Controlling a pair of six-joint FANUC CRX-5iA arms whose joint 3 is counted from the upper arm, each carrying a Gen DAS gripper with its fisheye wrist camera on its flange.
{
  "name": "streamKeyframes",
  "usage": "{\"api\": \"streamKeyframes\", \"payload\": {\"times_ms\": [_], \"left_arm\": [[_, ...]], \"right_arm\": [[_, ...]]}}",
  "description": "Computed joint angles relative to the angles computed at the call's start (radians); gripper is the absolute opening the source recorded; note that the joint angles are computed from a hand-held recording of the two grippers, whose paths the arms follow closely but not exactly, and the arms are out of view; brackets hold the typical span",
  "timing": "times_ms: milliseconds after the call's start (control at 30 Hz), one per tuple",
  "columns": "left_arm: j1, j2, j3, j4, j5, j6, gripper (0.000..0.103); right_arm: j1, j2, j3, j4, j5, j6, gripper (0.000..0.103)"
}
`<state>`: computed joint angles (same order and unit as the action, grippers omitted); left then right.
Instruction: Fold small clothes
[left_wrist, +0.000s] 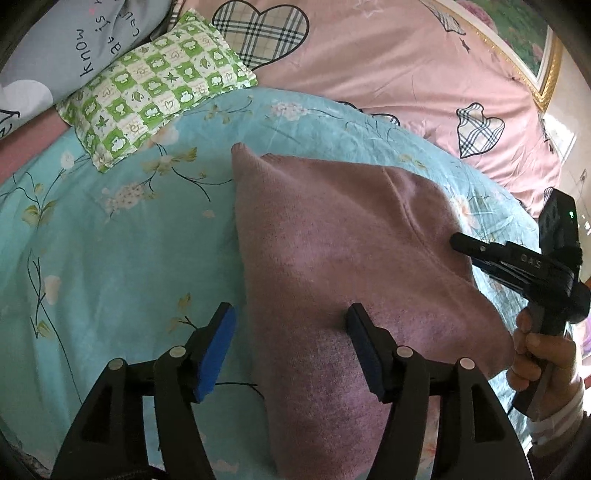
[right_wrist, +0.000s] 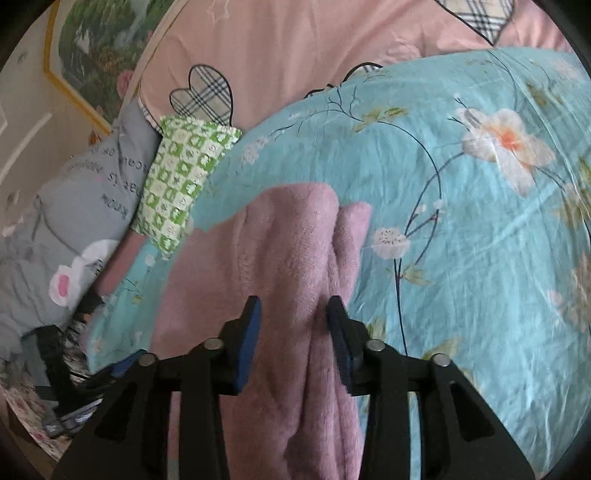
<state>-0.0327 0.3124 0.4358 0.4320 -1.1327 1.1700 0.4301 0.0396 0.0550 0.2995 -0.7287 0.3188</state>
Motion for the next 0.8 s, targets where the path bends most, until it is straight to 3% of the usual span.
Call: {"api": "streamKeyframes", "payload": {"times_ms": [133, 233, 267, 300, 500, 633, 800], "left_arm": [[-0.001, 0.006, 0.006, -0.001, 0.000, -0.001, 0.066], [-0.002, 0.013, 0.014, -0.002, -0.005, 0.002, 0.066], [-0.003, 0.015, 0.017, -0.005, -0.006, 0.001, 0.066], [-0.004, 0.016, 0.020, -0.007, -0.006, -0.001, 0.066], [-0.015, 0.035, 0.055, -0.019, -0.019, -0.029, 0.066], [-0.040, 0.038, 0.049, -0.077, -0.017, -0.037, 0.068], [-0.032, 0.019, 0.035, -0.062, -0.007, -0.058, 0.068]], "right_arm": [[-0.007, 0.012, 0.013, 0.039, -0.015, -0.001, 0.030], [-0.028, 0.016, 0.030, -0.030, 0.009, 0.064, 0.028], [-0.030, 0.020, 0.040, -0.044, 0.003, 0.082, 0.012], [-0.028, 0.026, 0.050, -0.043, -0.009, 0.090, 0.010], [-0.052, 0.064, 0.113, -0.022, -0.043, 0.119, 0.007], [-0.080, 0.146, 0.207, -0.086, -0.147, 0.195, 0.007], [-0.055, 0.080, 0.114, -0.031, -0.123, 0.081, 0.014]]}}
